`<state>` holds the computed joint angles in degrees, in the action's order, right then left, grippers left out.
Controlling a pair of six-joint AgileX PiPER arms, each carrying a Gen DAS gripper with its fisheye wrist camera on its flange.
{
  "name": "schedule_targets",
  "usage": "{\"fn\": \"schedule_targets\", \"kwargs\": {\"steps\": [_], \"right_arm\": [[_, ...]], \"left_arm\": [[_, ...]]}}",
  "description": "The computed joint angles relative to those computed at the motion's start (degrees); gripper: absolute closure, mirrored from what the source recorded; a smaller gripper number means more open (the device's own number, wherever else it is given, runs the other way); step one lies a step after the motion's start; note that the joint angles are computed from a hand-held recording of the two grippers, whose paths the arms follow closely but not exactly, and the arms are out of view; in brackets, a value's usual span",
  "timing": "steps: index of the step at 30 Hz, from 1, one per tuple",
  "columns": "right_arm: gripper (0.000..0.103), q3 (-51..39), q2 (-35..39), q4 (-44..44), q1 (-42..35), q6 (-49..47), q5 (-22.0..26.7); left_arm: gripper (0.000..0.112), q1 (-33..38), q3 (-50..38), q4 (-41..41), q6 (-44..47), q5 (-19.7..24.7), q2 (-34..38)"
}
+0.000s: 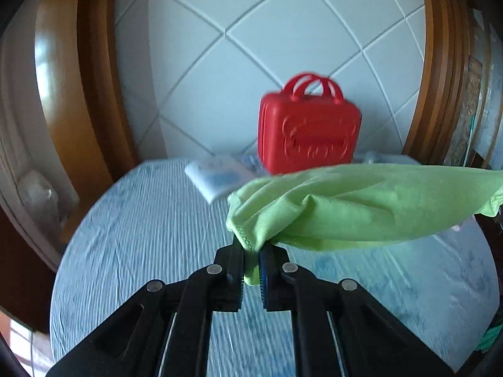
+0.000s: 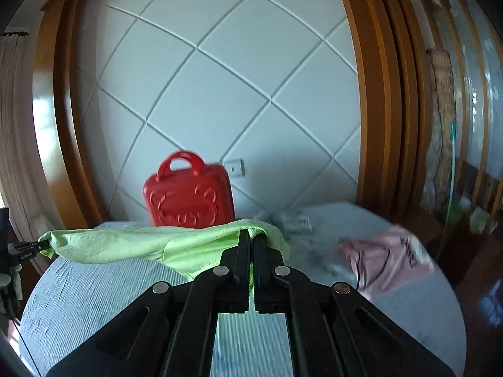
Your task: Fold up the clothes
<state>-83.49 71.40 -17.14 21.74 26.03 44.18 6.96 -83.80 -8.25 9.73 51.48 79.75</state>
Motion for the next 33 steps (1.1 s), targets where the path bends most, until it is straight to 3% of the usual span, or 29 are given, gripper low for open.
{"fn": "schedule_targets", "kwargs": {"steps": [6,10,13,15,16,17,19,21,26,30,33], "right_arm": [[0.103,23.8,-12.9,7.0,5.3,8.2,10.6],[0.103,36.1,-15.3,13.8,4.0,7.5,10.6],[0.102,39.9,-13.8,14.0,5.0,8.0,10.7],[0.101,39.5,-12.6,13.6,5.3,7.7,12.9],[0.097,39.2,-12.2,12.6,6.0,8.7,14.5],[0.095,39.5,-12.9,12.8,5.6,8.2,15.2],[0.072,39.7,-14.3,11.8,5.5,8.9,17.3],[0.064,39.8,-16.6,11.1,5.5,8.9,18.7],[0.064,39.8,-22.6,12.4,2.2,6.6,21.7],[0.064,37.6,-16.8,12.3,-0.8,3.5,14.9],[0.064,32.1,-7.1,14.4,-3.4,-3.2,7.9]], "left_arm": [[0.106,5.3,26.5,0.2,4.5,1.3,-9.4],[0.104,5.8,36.2,2.8,4.6,-1.6,-7.9],[0.101,5.9,39.1,2.5,5.9,-4.7,-7.6],[0.081,6.9,38.8,1.4,7.8,-4.3,-8.0],[0.06,7.7,38.5,0.3,9.3,-3.9,-8.2],[0.05,9.1,38.4,-1.6,11.8,-3.2,-9.0],[0.05,10.6,38.6,-3.0,14.1,-1.7,-10.4],[0.05,12.1,39.0,-4.3,16.2,-0.1,-11.8],[0.05,13.6,37.1,-6.4,17.4,1.6,-11.8],[0.05,8.5,32.6,-5.7,12.3,-0.3,-8.5],[0.05,4.5,27.3,-4.8,7.3,-2.7,-3.1]]}}
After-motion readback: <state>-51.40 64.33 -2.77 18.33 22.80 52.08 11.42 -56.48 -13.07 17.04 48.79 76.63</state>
